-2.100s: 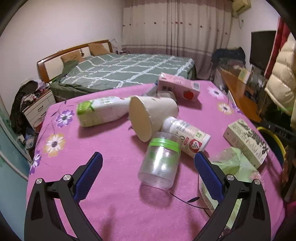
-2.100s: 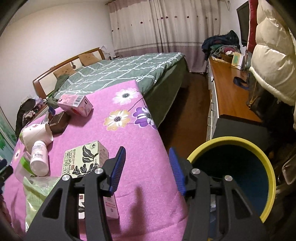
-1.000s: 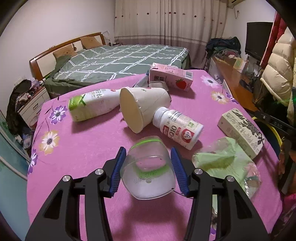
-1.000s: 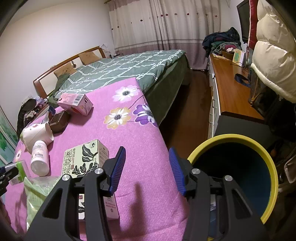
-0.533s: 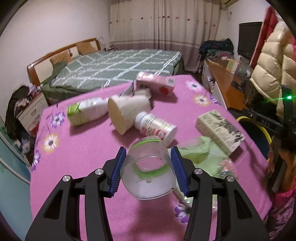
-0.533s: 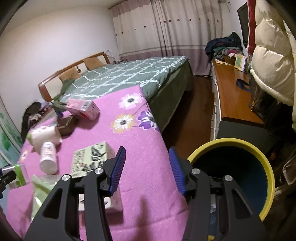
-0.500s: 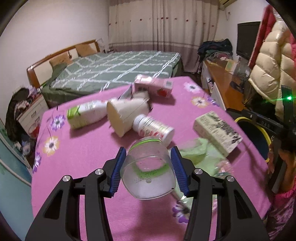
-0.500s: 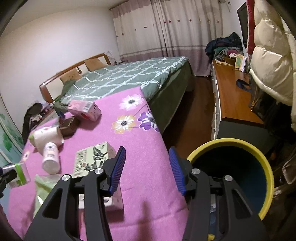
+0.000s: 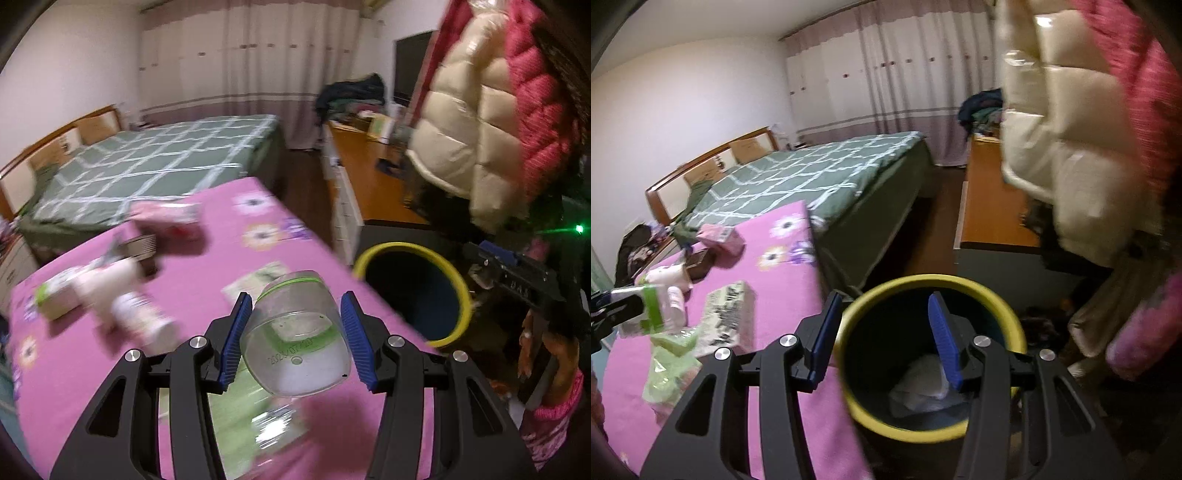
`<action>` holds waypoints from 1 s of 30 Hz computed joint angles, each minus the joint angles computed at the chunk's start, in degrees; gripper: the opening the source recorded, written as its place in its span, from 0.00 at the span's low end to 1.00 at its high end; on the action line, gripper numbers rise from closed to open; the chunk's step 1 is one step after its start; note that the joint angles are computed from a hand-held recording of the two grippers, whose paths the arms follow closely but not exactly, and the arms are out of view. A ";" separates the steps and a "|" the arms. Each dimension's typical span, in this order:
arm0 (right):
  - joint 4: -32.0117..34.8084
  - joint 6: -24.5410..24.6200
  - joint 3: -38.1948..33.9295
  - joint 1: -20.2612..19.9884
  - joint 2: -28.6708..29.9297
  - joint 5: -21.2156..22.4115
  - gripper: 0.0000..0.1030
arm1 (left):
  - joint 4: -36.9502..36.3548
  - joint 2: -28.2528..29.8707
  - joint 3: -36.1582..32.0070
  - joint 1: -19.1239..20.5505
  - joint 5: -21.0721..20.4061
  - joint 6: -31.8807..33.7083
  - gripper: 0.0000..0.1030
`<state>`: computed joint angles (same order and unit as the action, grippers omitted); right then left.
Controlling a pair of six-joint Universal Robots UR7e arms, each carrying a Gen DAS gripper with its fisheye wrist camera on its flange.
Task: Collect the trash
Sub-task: 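Carry the plastic cup with the left tool into the yellow bin and release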
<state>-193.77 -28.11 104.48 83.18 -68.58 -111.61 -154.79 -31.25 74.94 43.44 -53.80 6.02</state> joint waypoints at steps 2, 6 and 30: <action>-0.75 -0.21 1.04 -0.68 -1.18 -0.60 0.45 | 2.47 3.56 -4.42 -0.39 -2.38 0.46 0.49; -1.32 0.54 2.72 -2.47 -3.01 -0.88 0.45 | 8.24 11.38 -14.20 -1.00 -5.13 1.30 0.49; 2.27 2.18 4.57 -3.64 -3.67 0.88 0.50 | -6.60 10.48 -9.46 -1.15 4.46 2.97 0.91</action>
